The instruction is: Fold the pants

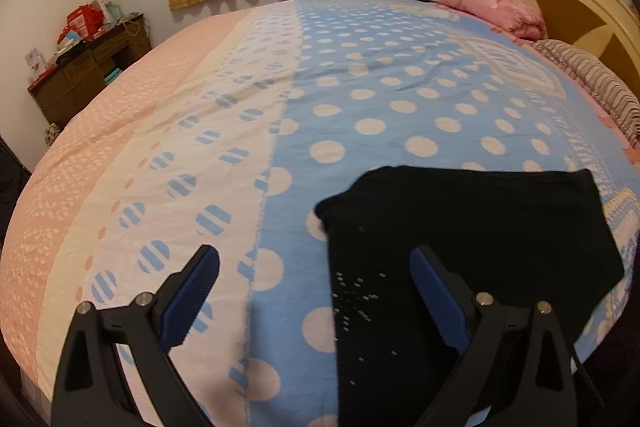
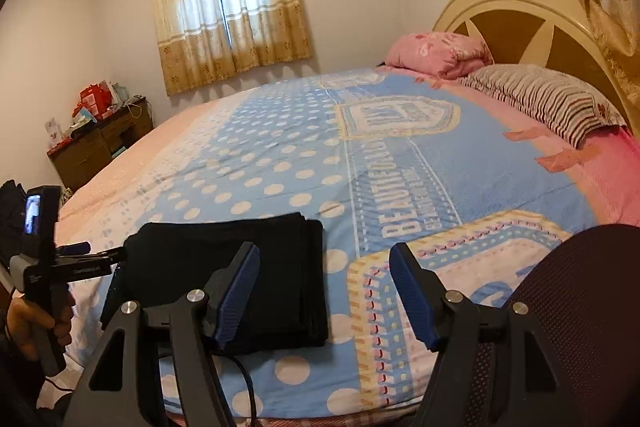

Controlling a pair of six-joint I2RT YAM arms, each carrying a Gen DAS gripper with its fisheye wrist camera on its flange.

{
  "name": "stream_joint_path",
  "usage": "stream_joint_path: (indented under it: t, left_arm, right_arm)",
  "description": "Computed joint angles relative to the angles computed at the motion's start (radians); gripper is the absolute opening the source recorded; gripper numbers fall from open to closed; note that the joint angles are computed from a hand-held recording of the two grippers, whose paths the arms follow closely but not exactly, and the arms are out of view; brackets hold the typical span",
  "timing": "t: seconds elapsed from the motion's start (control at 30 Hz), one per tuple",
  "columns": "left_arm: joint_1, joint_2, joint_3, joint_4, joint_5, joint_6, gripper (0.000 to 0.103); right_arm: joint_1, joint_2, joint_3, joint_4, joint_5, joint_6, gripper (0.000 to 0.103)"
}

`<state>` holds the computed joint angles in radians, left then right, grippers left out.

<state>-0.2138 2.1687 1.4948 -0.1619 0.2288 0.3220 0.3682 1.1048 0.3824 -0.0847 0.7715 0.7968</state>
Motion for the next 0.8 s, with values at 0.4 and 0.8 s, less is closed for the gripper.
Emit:
stream_joint_path:
  t: [0.4,0.8]
  left_arm:
    - [0.005,0.054,0.061,-0.150,0.168,0.000,0.099]
    - [-0.010,0.095,0.081,-0.180,0.187,-0.058,0.103]
  right_arm:
    - [-0.143,0.217,-0.081,0.309,-0.252,0.000,0.069]
    - [-0.315,0.526,-0.047,0.649,-0.509,0.006,0.069]
